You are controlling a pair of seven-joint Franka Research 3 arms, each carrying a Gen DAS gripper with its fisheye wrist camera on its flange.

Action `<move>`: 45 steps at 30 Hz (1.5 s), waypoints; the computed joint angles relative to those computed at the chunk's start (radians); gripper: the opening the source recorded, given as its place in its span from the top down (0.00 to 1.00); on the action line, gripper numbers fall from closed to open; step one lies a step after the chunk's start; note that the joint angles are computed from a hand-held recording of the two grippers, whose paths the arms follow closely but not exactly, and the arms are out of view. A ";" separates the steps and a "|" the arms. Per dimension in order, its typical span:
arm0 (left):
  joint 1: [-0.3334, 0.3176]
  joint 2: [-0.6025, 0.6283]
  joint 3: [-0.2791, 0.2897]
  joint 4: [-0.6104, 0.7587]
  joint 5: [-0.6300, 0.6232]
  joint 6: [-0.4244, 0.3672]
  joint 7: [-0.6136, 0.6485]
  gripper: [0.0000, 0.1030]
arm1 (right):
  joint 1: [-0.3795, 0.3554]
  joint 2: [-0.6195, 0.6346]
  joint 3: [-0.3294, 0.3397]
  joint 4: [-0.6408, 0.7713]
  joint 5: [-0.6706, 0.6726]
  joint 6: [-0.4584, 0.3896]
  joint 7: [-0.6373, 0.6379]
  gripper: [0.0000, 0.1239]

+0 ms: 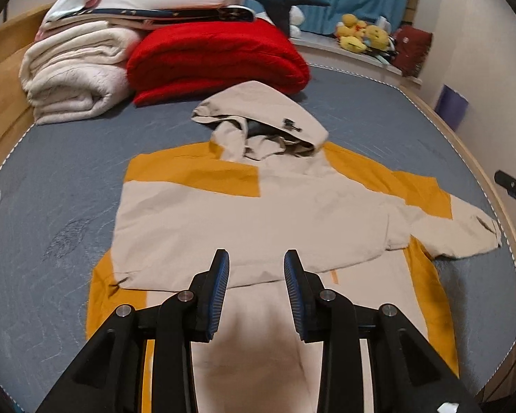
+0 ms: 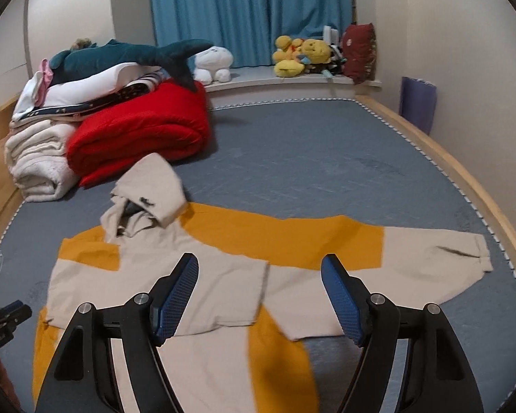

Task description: Fold large clothes

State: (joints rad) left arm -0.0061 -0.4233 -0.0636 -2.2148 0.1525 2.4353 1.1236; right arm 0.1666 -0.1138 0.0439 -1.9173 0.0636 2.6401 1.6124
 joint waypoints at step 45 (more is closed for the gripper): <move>-0.041 0.066 0.000 0.019 -0.081 -0.019 0.161 0.71 | -0.393 0.476 -0.158 0.250 0.471 -0.194 -0.021 0.75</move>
State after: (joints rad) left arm -0.0471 -0.3572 -0.0636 -2.1958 0.0711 2.4162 1.2848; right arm -0.2264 0.3621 -0.1138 -1.6670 0.5350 2.4460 1.5911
